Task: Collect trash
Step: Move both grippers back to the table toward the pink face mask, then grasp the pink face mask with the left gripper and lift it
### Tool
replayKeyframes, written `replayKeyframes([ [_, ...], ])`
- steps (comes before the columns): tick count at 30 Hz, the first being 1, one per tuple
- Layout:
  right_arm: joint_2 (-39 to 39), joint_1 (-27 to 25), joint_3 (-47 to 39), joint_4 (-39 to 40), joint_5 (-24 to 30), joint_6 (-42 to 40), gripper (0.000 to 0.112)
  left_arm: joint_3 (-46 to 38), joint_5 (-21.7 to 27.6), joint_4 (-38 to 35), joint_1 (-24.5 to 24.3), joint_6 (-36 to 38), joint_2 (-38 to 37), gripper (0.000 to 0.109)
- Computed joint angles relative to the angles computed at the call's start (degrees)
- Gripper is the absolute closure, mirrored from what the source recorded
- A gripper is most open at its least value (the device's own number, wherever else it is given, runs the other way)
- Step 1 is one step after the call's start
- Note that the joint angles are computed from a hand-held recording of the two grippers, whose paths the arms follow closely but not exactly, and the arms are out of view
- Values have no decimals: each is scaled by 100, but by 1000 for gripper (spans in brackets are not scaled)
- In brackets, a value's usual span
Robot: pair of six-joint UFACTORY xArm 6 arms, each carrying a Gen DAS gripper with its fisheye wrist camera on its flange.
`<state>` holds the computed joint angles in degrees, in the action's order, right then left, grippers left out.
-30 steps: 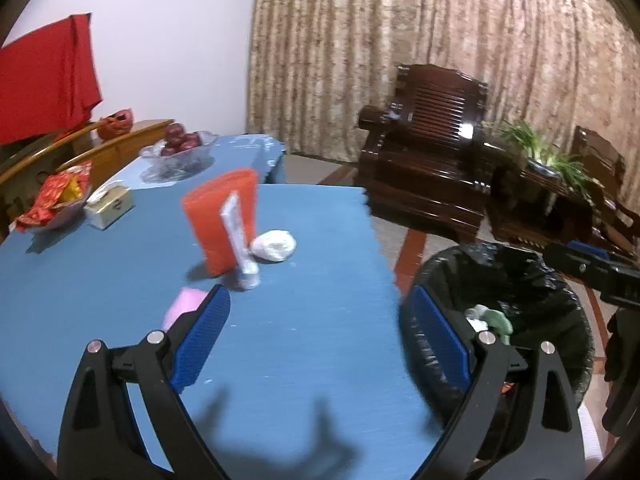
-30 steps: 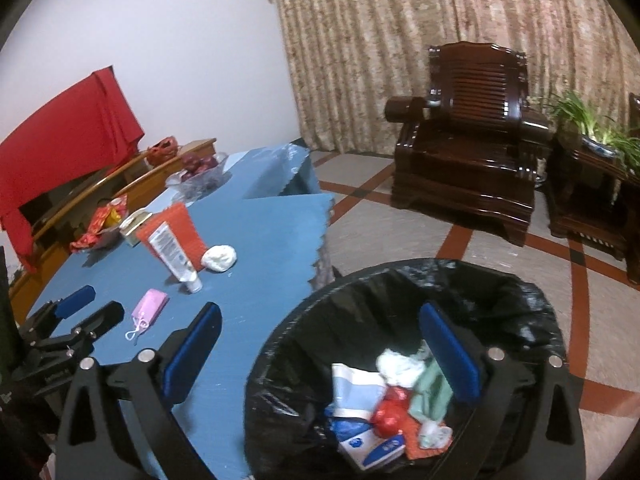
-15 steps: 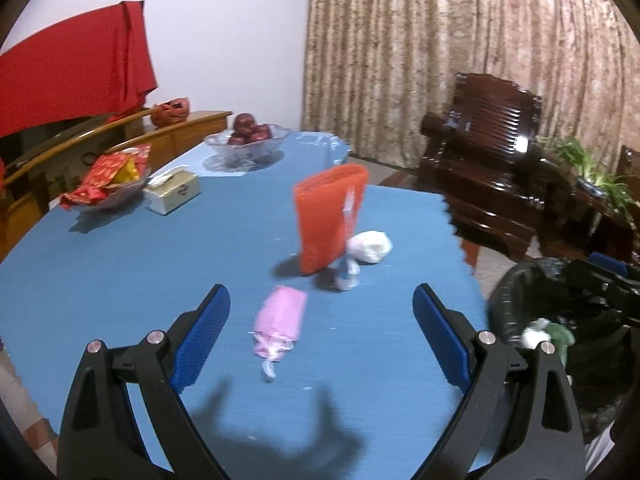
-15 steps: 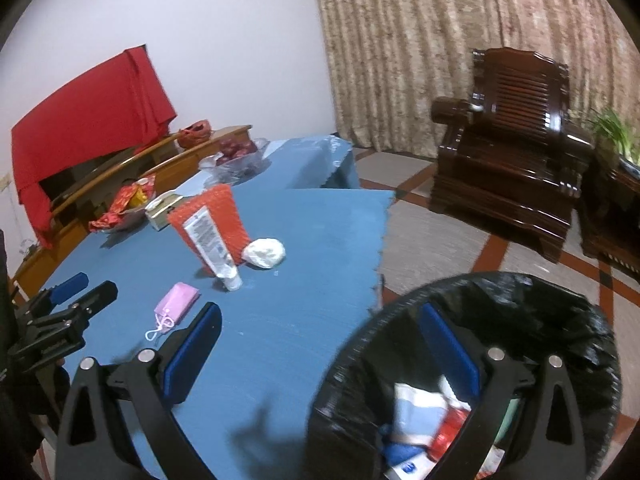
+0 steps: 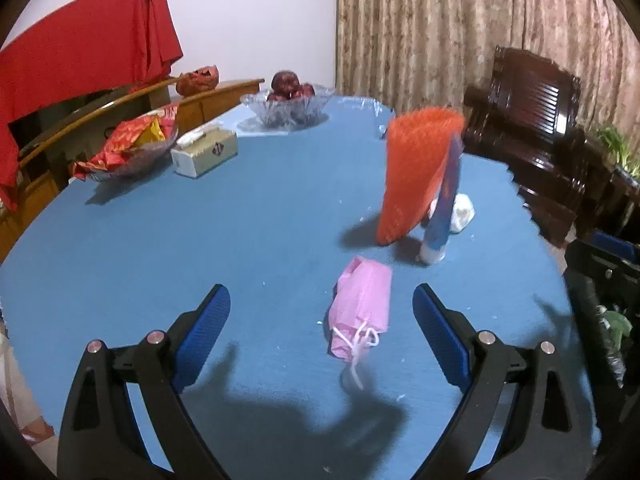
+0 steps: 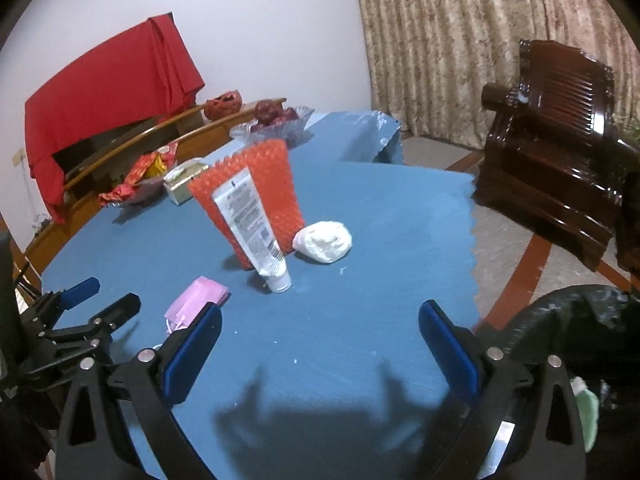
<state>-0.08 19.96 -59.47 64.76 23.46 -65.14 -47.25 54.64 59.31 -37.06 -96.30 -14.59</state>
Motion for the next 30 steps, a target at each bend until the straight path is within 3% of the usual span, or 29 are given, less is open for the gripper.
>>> replayKeyframes([
  [7,514,115,-335,-382,-99,300,26,47,-517,-185,453,43,355,19],
  [13,825,169,-564,-639,-193,588,27,-129,-943,-315,698,246,755,19],
  [17,920,175,-648,-718,-184,667,27,-256,-1205,-671,849,622,997,32],
  [22,953,185,-692,-729,-150,637,27,-190,-1763,-937,1049,920,1051,57],
  [24,979,211,-722,-735,-149,652,27,-163,-1885,-876,1054,911,1041,83],
  [26,1005,242,-760,-720,-149,659,27,-116,-1994,-840,1075,862,996,93],
  [30,1063,342,-847,-693,-161,640,27,-49,-1978,-708,1081,650,866,98],
])
